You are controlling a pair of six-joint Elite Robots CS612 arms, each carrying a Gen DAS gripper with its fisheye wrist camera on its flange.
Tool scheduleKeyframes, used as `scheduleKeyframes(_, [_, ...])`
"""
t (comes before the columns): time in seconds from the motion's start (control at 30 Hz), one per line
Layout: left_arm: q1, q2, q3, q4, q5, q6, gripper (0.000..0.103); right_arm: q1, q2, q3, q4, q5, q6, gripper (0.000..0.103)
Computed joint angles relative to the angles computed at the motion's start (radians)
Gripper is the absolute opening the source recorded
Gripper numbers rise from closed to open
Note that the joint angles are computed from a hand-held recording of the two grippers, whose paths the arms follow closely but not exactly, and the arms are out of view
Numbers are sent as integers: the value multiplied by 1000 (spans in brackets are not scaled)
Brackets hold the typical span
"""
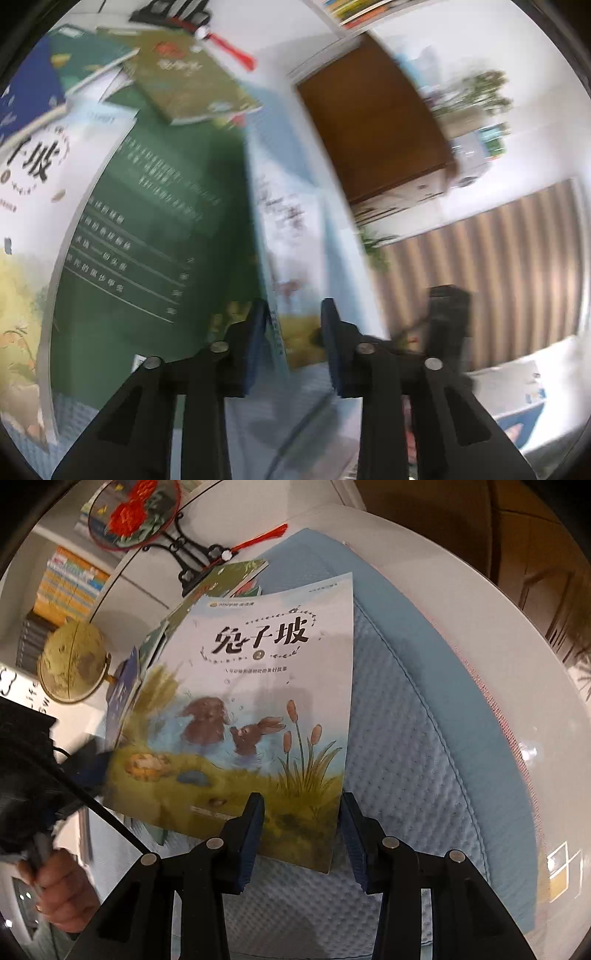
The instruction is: Organize books
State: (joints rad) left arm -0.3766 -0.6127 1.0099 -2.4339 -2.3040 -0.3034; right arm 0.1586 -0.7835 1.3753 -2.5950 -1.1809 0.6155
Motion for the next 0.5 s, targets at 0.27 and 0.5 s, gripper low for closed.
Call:
scheduleKeyframes(0.27, [-34, 57, -83, 84, 7, -25, 10, 0, -1, -9, 23, 14, -20, 42])
scheduleKeyframes(0.5, [-6, 89, -99, -52, -209, -203, 10, -52, 13, 52, -198, 203, 192, 59])
